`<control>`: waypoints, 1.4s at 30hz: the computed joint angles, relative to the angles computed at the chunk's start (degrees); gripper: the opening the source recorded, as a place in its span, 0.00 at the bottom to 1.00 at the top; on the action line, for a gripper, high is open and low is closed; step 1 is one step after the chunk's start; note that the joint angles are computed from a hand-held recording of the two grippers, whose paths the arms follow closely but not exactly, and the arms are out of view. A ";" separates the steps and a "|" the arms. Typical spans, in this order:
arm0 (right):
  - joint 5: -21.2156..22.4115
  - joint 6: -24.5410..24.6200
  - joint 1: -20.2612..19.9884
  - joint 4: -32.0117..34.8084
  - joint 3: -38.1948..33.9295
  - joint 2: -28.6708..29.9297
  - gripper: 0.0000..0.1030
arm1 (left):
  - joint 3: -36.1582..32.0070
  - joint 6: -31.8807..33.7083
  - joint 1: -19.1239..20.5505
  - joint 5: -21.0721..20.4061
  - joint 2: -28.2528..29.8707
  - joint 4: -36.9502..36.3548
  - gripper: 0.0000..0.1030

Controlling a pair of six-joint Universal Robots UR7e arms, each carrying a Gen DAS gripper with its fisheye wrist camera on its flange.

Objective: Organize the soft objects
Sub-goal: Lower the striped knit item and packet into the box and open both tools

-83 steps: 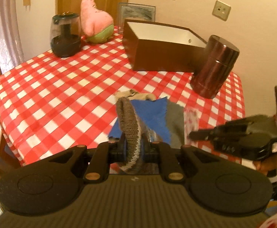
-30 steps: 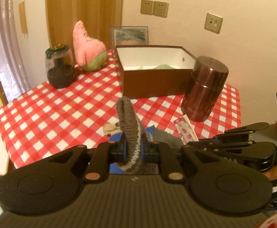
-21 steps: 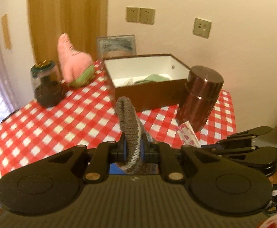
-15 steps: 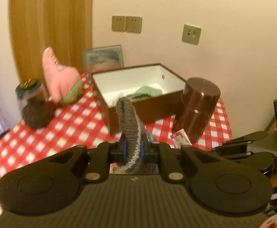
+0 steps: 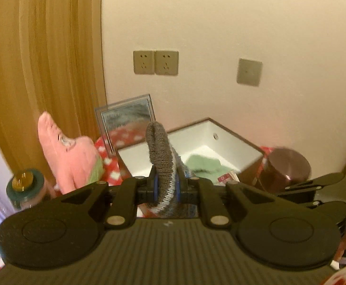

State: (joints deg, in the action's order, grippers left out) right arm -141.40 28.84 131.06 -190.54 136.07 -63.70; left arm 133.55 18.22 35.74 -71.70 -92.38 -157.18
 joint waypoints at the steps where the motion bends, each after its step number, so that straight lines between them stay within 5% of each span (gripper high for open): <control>1: -0.07 -1.14 -0.99 -1.04 -0.46 0.23 0.02 | -1.34 1.03 0.89 -0.44 2.23 -1.48 0.11; 10: -0.51 -11.20 -9.06 -5.62 -5.40 1.50 0.02 | -11.14 5.03 5.67 -0.94 17.52 -7.48 0.12; 20: 3.38 -14.34 -19.16 -6.43 -5.63 1.58 0.02 | -16.97 4.71 8.06 0.12 29.66 -9.66 0.12; 27: 2.64 -16.49 -21.95 -8.56 -6.07 2.53 0.02 | -18.23 5.22 8.69 -1.61 34.59 -13.55 0.12; 31: 2.31 -16.51 -22.60 -8.86 -6.14 2.89 0.02 | -20.10 3.06 9.61 -0.13 37.31 -11.57 0.32; 42: 5.93 -14.37 -25.35 -7.26 -6.02 3.14 0.05 | -20.35 4.54 11.41 3.18 37.09 -5.25 0.36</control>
